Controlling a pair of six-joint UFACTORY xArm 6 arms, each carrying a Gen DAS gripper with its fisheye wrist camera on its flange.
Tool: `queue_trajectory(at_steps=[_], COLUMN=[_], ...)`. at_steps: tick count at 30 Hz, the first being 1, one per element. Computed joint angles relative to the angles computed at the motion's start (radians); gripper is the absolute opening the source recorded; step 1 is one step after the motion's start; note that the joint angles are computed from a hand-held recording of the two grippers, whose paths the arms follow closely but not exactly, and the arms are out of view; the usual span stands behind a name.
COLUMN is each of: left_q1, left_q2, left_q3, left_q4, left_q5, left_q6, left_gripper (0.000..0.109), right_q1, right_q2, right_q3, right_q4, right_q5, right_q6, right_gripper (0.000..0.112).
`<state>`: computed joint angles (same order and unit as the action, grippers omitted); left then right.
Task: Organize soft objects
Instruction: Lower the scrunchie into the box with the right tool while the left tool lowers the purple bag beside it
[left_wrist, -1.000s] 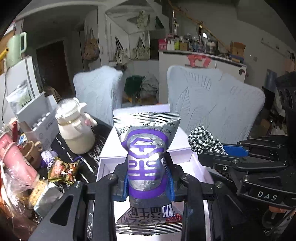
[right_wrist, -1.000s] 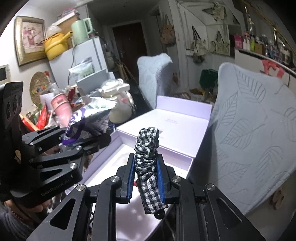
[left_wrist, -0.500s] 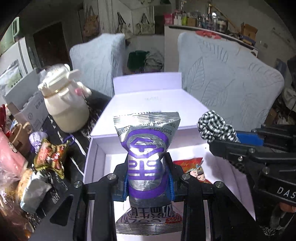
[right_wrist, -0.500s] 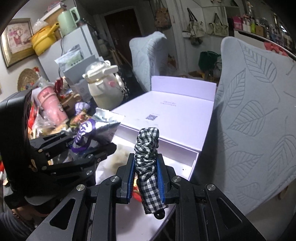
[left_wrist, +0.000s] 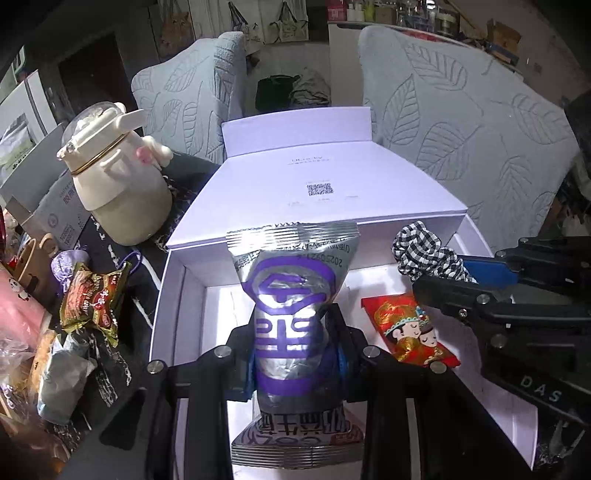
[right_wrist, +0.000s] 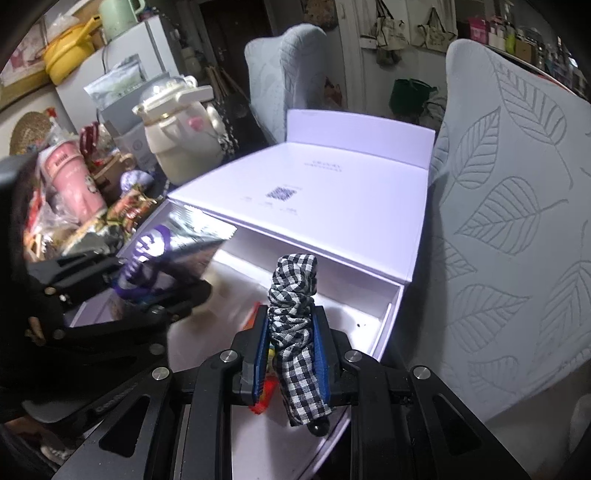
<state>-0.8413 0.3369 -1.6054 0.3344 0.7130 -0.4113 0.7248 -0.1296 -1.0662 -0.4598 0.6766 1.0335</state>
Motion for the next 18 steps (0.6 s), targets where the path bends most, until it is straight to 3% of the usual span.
queue_trajectory(at_steps=[5,9,18], left_q1=[-0.001,-0.002,-0.012], left_q2=[0.026,0.025,0.025], left_q3=[-0.043,-0.044,-0.062], left_q4=[0.010,0.012,0.014], left_q5=[0.069,0.072,0.110], left_q6=[-0.026,-0.028,-0.054], left_gripper=[0.031,0.031,0.032], right_q1=[-0.001,0.003,0.037], right_q2=[0.006,0.001,-0.031], right_q3=[-0.001,-0.009,-0.025], right_q4=[-0.002,0.001,-0.031], right_q5=[0.003,0.019,0.076], right_q6=[0.003,0.009,0.039], right_gripper=[0.026,0.043,0.046])
